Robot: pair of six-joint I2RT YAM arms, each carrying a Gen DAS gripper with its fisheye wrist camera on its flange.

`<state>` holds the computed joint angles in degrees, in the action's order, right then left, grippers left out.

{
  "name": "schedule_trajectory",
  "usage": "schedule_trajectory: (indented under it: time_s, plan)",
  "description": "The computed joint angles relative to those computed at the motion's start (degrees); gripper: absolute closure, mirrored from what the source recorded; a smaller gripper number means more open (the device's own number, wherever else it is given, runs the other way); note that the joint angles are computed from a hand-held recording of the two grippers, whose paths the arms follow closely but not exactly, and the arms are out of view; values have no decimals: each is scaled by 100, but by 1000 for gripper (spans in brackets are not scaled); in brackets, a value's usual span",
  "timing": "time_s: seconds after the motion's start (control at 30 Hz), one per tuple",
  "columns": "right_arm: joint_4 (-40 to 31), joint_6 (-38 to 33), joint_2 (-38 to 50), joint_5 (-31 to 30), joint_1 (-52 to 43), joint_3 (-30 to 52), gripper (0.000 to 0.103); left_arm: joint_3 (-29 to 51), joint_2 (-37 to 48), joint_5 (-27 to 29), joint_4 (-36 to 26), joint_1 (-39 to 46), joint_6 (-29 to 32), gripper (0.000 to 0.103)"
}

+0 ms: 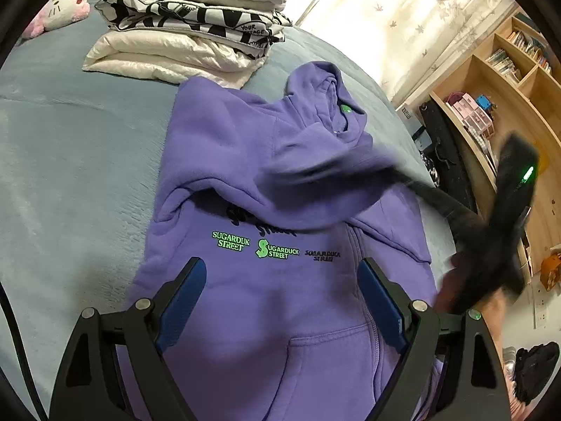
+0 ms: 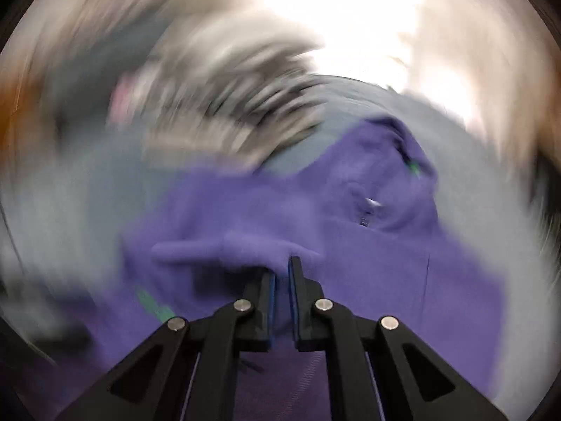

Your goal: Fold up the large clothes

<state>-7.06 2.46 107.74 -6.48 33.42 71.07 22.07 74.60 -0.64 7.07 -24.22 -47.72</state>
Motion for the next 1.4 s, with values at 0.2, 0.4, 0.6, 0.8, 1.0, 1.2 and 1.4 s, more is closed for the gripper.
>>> schedule_trajectory:
  time_s: [0.2,0.4,0.6,0.8,1.0,1.2,1.4]
  plan:
    - [-321,2685,350,-1849,-1836,-238,72,99,150,-42,-30,-64,-1,16]
    - [-659,2277,470,-2268,-2396,-635,68,490,461,-159,-369,274,514,16]
    - [-333,2195,502,-2194,-2659,-390,50,1366,1580,22,-581,1233,1122,16]
    - [-535,2260,1464,-2352,-2645,688,50,2486,3022,239,-649,1832,1348,16]
    - [-236,2302,1953,-2036,-2323,1137,51,3198,3973,303,-692,2068,998,16]
    - [485,1686,1251,-1461,-2209,320,96,3084,3717,-252,-524,1716,966,87]
    - [-329,1588,1768,-1082,-2264,839,91,3594,3968,-1496,-1136,983,1302,75]
